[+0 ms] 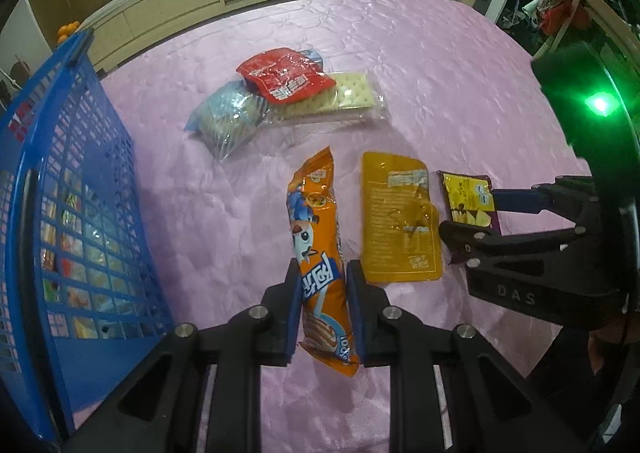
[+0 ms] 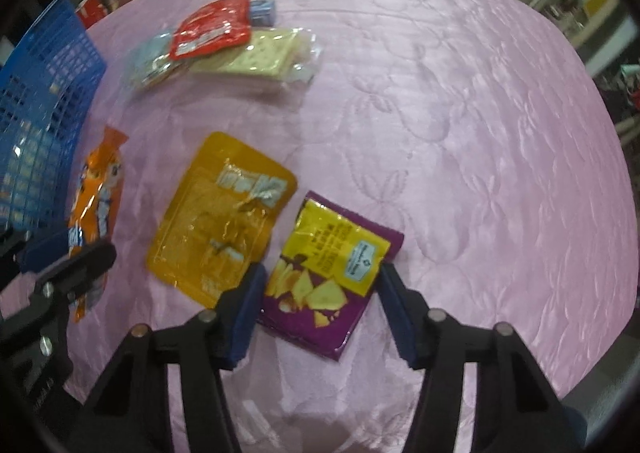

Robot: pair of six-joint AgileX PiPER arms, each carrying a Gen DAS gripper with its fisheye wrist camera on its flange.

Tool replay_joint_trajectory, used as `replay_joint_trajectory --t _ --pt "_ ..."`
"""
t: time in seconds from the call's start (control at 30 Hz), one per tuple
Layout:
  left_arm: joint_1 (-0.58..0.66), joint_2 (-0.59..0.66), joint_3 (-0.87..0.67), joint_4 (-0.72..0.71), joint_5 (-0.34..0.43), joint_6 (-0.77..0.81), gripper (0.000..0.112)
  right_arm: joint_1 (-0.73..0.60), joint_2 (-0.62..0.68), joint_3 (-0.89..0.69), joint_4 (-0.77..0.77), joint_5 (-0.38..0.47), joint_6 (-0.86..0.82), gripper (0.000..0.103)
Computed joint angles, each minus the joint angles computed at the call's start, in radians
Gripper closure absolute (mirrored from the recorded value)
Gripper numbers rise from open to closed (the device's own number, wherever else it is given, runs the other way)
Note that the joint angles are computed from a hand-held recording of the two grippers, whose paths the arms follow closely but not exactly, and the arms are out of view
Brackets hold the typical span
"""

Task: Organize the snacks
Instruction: 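Grasp the purple chip bag with the right gripper while the left holds the orange stick, then carry both snacks to the basket and release the orange stick with the left gripper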

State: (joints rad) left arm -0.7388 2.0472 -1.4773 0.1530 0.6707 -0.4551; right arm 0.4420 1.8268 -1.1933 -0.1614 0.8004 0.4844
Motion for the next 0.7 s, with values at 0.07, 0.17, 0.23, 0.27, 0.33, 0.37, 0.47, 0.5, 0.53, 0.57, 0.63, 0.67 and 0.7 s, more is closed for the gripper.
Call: replay_joint_trajectory --t 0.07,0.17,0.23,0.27,0.33,0.37,0.47,0.5,0.53,0.57,0.63,0.67,0.7 --pt "-0.004 -0.005 0.006 -0.006 -0.005 0.001 0.093 0.003 -0.016 0.02 0.025 -0.021 -0.019 0.042" --pt "-0.021 -0.016 0.017 0.01 0.002 -0.012 0.093 0.034 -0.076 0.082 -0.023 -0.049 0.013 0.042" --pt "-0.033 -0.019 0.018 0.025 0.009 -0.028 0.093 0.001 -0.158 0.143 0.0 -0.056 -0.05 0.042" --pt "-0.04 -0.026 0.025 0.026 0.007 -0.037 0.093 0.005 -0.185 0.16 0.006 -0.058 -0.062 0.042" --pt "-0.046 -0.046 0.043 0.019 -0.001 -0.045 0.093 0.011 -0.243 0.182 0.026 -0.053 -0.093 0.042" --pt "-0.05 -0.056 0.05 0.019 -0.002 -0.052 0.093 0.02 -0.243 0.158 0.027 -0.039 -0.096 0.042" --pt "-0.069 -0.098 0.075 0.051 0.001 -0.096 0.093 0.057 -0.327 0.168 0.018 -0.009 -0.095 0.042" --pt "-0.075 -0.119 0.088 0.061 0.001 -0.109 0.093 0.08 -0.35 0.163 0.003 0.008 -0.074 0.042" --pt "-0.078 -0.137 0.099 0.07 0.001 -0.12 0.093 0.096 -0.375 0.159 -0.012 0.022 -0.063 0.042" --pt "-0.086 -0.162 0.111 0.087 0.005 -0.139 0.093 0.105 -0.399 0.161 -0.022 0.031 -0.06 0.042" --pt "-0.096 -0.207 0.137 0.115 0.008 -0.165 0.093 0.144 -0.446 0.149 -0.046 0.06 -0.029 0.042" --pt "-0.1 -0.225 0.146 0.125 0.011 -0.173 0.093 0.16 -0.463 0.143 -0.051 0.071 -0.022 0.042" --pt "-0.106 -0.253 0.158 0.144 0.019 -0.187 0.093 0.175 -0.454 0.113 -0.055 0.086 -0.015 0.042"
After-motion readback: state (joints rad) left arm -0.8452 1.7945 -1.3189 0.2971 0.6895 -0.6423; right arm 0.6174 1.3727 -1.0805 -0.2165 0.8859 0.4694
